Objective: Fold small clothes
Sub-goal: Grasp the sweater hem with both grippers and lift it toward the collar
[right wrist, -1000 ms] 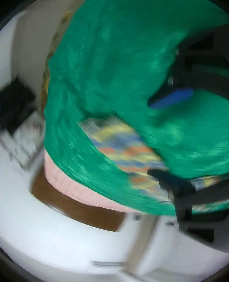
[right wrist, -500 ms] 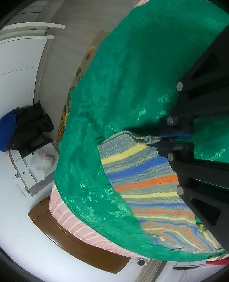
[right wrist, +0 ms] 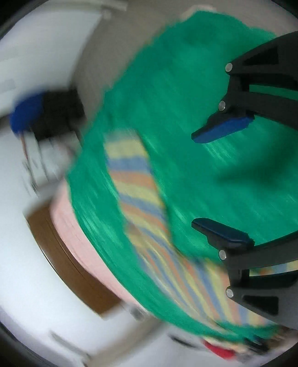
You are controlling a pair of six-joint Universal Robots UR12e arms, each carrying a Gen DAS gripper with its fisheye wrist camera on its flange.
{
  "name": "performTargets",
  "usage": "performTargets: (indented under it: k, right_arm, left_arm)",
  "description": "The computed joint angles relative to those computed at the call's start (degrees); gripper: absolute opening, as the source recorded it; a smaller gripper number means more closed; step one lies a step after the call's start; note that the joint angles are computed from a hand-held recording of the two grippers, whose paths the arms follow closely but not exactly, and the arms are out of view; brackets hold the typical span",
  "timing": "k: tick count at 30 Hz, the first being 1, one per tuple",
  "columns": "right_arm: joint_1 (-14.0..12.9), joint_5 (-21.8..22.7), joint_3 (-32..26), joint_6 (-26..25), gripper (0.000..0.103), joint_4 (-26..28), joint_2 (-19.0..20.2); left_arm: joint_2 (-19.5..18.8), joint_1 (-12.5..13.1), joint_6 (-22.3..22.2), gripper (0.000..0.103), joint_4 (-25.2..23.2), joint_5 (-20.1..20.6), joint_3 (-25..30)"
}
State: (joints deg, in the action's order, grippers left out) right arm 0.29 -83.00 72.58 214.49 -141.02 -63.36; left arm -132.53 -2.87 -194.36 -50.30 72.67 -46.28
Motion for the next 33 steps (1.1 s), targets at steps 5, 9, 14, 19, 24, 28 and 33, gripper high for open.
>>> performTargets:
  k: [5,9,14,19,24,28,33]
  right_arm:
    - [1.43,21.15,-3.49,-18.46,0.067,11.66,0.56]
    - [3.48,21.87,-7.34,-27.74,0.062,23.41,2.7]
    - [3.85,25.8,-8.49,-30.39,0.005,31.96,4.15]
    - [4.16,24.55,-10.74,-32.88,0.005,35.02,4.4]
    - [4.66,23.92,-10.04,-33.97,0.005,37.2,2.64]
    - [4.69,23.12,-8.57,-30.06,0.005,36.59,3.88]
    - [4.23,21.36,-6.95,-27.01,0.062,30.95,2.39]
  left_arm:
    - [2.38,-1.72,15.74,0.083,-13.21,-8.08,-1.15]
    - [1.45,-3.83,23.7,0.058,-22.23,-4.76,1.13]
    - [0.3,-5.1,26.17,0.017,-28.58,-1.91,3.39]
    - [0.94,-5.23,27.97,0.001,-30.74,0.69,4.5]
    - [0.99,-4.9,30.56,0.001,-34.66,2.3,4.5]
    - [0.27,-5.1,28.11,0.006,-33.67,2.37,4.55]
    - [3.0,-4.38,25.29,0.041,-26.0,1.1,1.18]
